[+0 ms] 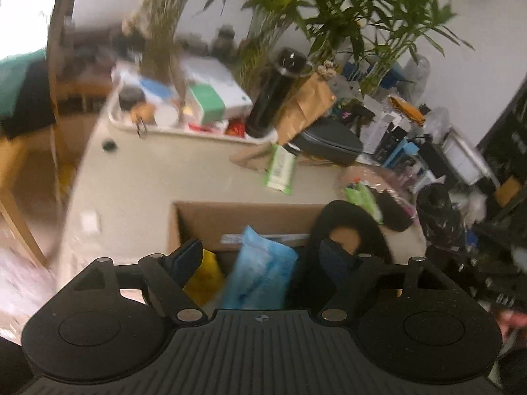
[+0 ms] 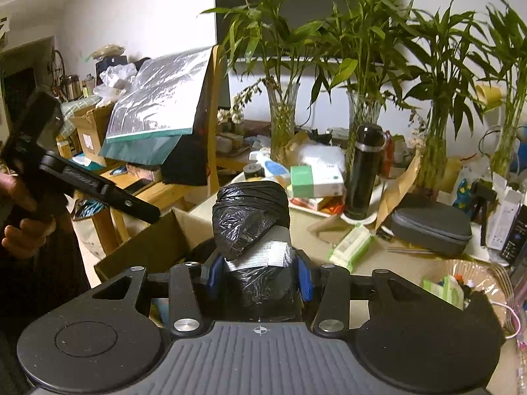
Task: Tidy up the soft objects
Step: 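Lower the blue packet into the box and open the left tool, then lower the garbage bag roll into the box and open the right tool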
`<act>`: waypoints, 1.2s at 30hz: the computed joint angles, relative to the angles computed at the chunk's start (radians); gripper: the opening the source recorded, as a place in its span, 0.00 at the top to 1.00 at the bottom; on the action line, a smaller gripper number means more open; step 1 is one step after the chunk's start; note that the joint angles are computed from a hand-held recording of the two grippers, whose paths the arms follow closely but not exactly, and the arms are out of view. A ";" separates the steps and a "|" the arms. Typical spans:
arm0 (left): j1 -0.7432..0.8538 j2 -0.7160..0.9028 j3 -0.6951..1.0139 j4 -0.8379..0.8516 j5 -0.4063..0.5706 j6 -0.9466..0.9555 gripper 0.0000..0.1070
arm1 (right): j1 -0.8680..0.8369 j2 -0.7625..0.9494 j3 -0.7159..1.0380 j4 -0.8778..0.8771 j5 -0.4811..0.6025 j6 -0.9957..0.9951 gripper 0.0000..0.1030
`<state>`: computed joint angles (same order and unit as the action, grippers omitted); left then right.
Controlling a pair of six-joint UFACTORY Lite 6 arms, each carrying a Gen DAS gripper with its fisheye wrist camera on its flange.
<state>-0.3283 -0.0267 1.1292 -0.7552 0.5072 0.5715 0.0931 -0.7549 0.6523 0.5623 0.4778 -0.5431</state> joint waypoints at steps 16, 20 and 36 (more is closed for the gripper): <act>0.014 -0.327 -0.369 -0.225 -0.280 0.420 0.27 | 0.099 0.102 -0.002 0.028 -0.065 -0.022 0.54; 0.044 -0.364 -0.436 -0.549 -0.270 0.755 0.27 | 0.145 0.149 0.020 0.051 -0.083 -0.029 0.54; 0.243 -0.432 -0.530 -0.894 -0.074 1.029 0.27 | 0.353 0.529 0.370 0.036 -0.151 0.163 0.34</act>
